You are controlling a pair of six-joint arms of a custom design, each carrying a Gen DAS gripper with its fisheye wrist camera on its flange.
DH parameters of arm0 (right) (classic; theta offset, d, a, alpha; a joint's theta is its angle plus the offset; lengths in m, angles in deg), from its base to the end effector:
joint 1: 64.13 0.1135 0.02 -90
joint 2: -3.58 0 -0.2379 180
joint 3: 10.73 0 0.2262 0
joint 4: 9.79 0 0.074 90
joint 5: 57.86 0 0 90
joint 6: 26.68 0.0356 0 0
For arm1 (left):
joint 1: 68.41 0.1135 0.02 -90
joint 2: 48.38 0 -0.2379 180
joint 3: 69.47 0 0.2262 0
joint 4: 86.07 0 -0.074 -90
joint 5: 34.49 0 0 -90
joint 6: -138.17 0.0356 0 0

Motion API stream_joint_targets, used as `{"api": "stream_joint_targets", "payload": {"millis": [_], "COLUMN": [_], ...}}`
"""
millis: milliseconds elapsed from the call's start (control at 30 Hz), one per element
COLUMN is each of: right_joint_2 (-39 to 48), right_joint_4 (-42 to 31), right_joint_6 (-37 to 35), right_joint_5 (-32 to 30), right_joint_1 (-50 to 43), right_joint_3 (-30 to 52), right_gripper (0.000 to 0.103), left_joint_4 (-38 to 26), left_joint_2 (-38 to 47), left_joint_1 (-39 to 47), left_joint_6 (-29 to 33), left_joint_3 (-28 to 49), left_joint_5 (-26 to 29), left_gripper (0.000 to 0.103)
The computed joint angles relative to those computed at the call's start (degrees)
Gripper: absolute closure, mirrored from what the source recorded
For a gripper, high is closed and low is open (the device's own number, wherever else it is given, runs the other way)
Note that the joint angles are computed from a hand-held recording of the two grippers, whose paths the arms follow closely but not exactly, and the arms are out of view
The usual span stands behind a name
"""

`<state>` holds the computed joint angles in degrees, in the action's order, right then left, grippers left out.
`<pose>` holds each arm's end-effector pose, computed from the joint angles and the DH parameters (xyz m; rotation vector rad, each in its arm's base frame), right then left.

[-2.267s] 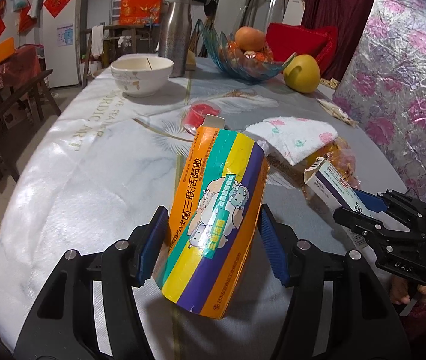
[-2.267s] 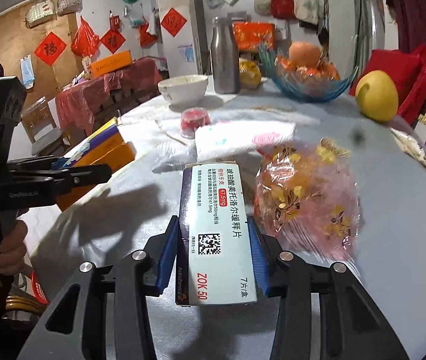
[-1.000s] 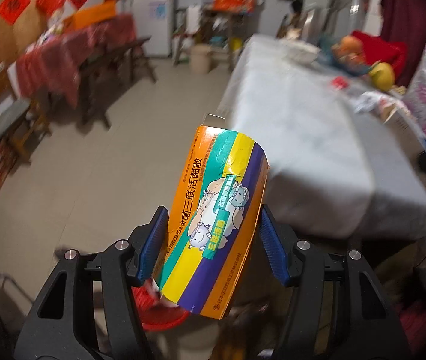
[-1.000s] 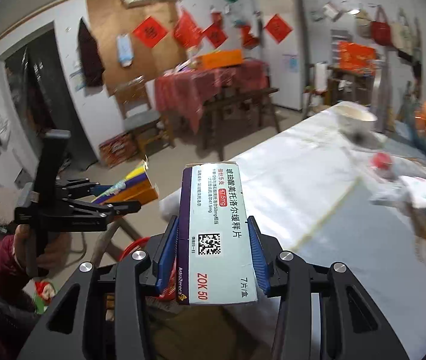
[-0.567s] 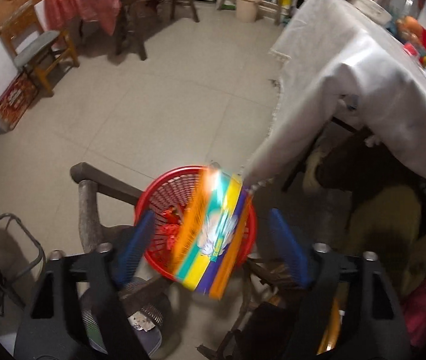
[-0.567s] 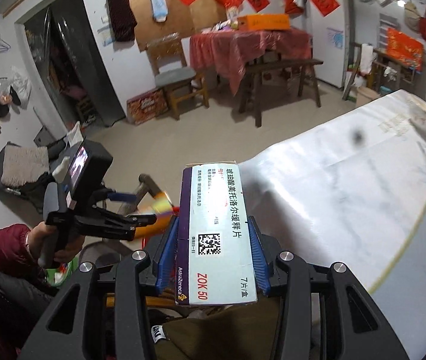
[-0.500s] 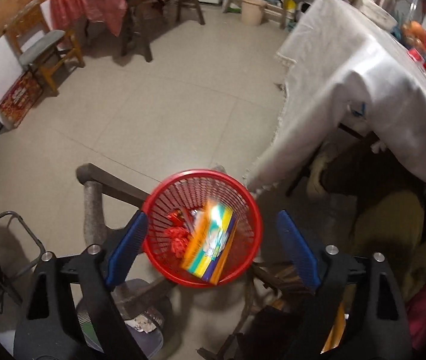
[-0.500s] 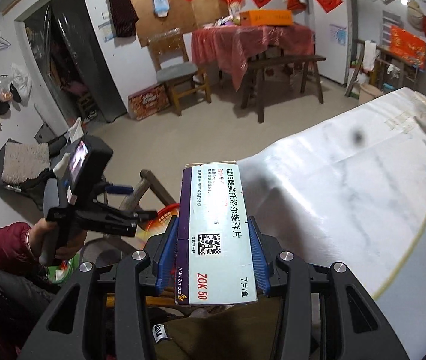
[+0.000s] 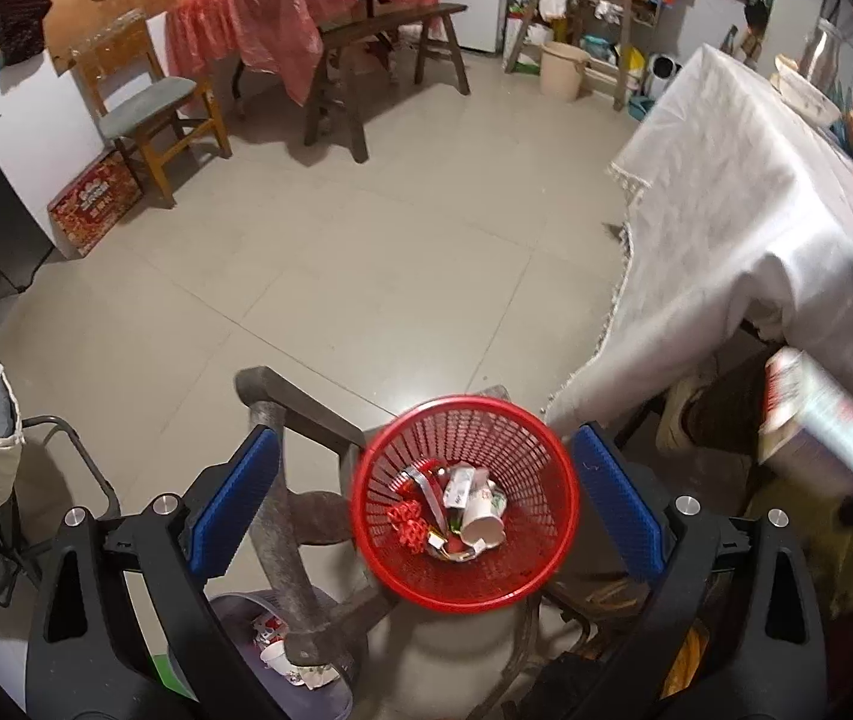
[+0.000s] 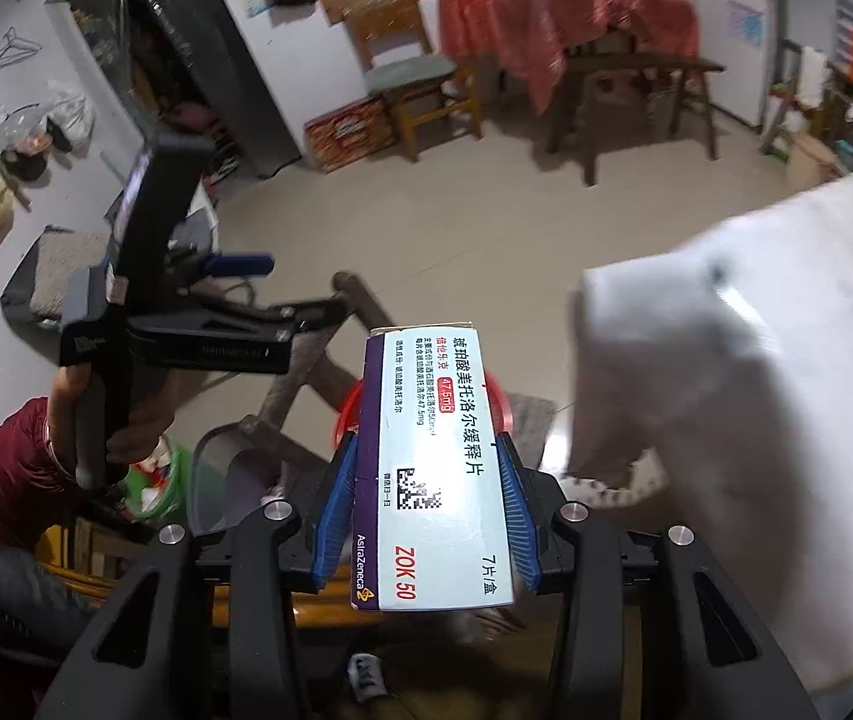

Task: Collect trash
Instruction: 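Drop the striped box from the left tool into the wastebasket while the right carries the medicine box over it, then open the right tool to drop the white medicine box into the wastebasket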

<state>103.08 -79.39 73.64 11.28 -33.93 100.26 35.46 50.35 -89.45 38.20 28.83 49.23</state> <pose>0.2854 0.1808 0.3021 -0.5954 2.5892 0.7206 0.3176 -0.1180 0.2533 0.2104 2.5814 -0.0557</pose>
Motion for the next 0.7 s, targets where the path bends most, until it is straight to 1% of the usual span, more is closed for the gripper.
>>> {"api": "stream_joint_targets", "payload": {"millis": [67,100,133,167,233,400,433,567,700], "right_joint_2": [4.2,6.7,8.3,8.8,8.0,1.7,1.2,-4.3,-10.2], "right_joint_4": [0.3,0.3,0.4,0.5,1.0,2.5,2.5,4.0,4.3], "right_joint_6": [0.1,0.2,0.8,1.3,1.7,2.3,2.4,2.5,2.4], "right_joint_5": [-1.6,-2.8,-2.4,-1.7,-1.5,0.8,1.0,1.8,3.0], "right_joint_1": [1.1,1.6,2.0,2.1,1.8,-0.6,-0.9,-3.0,-5.2], "right_joint_3": [3.6,6.0,7.5,8.1,7.2,0.4,0.1,-6.2,-10.7], "right_gripper": [0.055,0.04,0.034,0.033,0.033,0.033,0.033,0.033,0.033], "left_joint_4": [-0.1,-0.2,-0.4,-0.6,-0.9,-1.0,-1.3,-1.9,-2.1], "left_joint_2": [-0.7,-1.1,-1.4,-1.9,-2.6,-3.3,-3.1,-2.4,-2.3], "left_joint_1": [1.2,1.8,2.0,2.4,2.8,2.4,1.9,-0.4,-2.8], "left_joint_6": [-0.1,-0.3,-0.6,-0.7,-0.7,-0.7,-0.7,-1.2,-1.4], "left_joint_3": [0.3,0.5,0.7,0.9,1.3,1.8,2.2,3.6,4.8], "left_joint_5": [0.3,0.4,0.4,0.5,0.5,0.0,0.0,-0.5,-1.1], "left_gripper": [0.008,0.008,0.008,0.008,0.007,0.007,0.007,0.007,0.007]}}
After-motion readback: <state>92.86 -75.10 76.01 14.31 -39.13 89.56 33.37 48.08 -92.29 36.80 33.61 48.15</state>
